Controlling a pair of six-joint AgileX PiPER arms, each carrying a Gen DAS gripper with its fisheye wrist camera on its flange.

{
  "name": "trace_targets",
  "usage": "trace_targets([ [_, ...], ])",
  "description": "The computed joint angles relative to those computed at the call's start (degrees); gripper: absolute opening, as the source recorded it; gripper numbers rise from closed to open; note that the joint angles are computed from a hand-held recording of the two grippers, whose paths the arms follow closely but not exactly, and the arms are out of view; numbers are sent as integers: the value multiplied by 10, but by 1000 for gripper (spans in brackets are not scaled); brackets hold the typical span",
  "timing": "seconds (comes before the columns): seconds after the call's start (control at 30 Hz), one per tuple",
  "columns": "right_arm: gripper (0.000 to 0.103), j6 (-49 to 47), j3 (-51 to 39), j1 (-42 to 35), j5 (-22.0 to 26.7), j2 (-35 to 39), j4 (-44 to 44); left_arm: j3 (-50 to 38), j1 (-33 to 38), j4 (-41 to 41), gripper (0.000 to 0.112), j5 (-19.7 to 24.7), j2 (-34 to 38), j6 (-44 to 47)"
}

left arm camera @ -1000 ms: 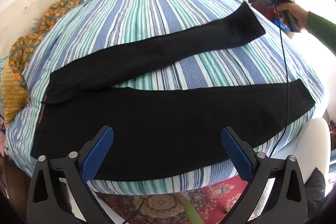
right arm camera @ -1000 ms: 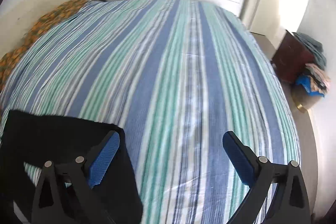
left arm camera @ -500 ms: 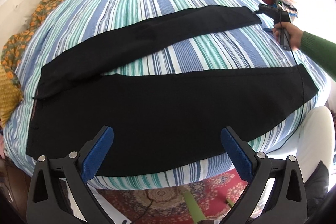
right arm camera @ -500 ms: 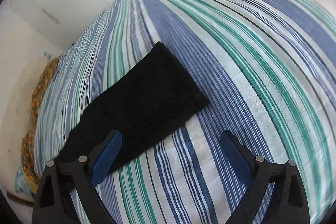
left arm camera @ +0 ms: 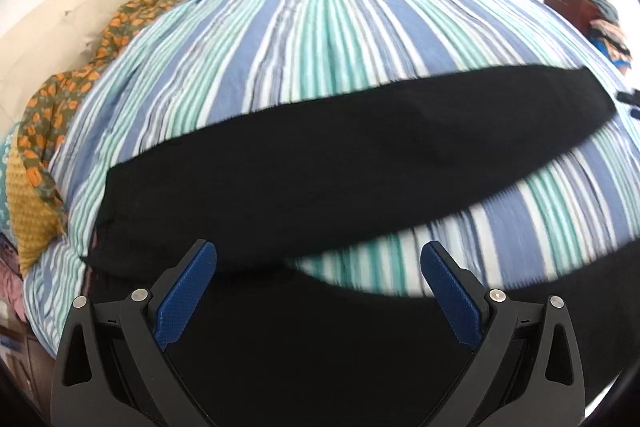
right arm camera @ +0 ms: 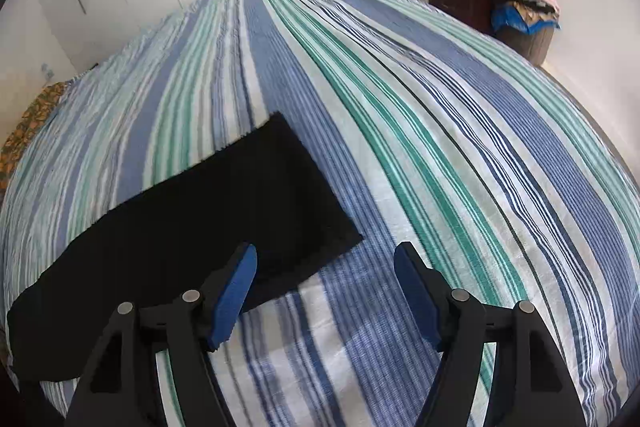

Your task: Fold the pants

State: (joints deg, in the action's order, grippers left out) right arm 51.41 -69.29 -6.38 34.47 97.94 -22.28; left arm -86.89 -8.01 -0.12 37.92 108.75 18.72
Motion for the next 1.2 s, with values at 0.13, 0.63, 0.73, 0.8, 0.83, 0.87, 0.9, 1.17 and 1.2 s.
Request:
trace_targets([
  [0.13, 75, -85, 2, 89, -88, -8, 121, -206, -43, 148, 102, 43, 200, -150],
  [0.63, 90, 260, 31, 488, 34, -20, -51, 253, 10, -44, 102, -89, -89, 126],
  [0.73, 90, 432, 177, 518, 64, -116, -43, 295, 26, -72, 103, -115, -93, 135],
  [0.8, 89, 547, 266, 541, 106, -195, -72, 267, 30, -73, 103, -74, -83, 114],
  [0.83, 89, 581, 277, 558, 148, -211, -88, 250, 30, -61, 102, -55, -81, 94],
  [0.87, 89, 592, 272, 569, 192, -209, -92, 236, 31, -53, 102, -47, -79, 80],
  [0.9, 90, 581, 261, 569, 222, -206, -84, 217, 37, -55, 102, -44, -74, 80],
  [1.17, 90, 397, 160, 506, 203, -168, -85, -20, 119, 61, 102, -59, 70, -69],
  [1.2, 90, 352, 120, 490, 202, -144, -89, -64, 131, 99, 102, -53, 107, -118],
])
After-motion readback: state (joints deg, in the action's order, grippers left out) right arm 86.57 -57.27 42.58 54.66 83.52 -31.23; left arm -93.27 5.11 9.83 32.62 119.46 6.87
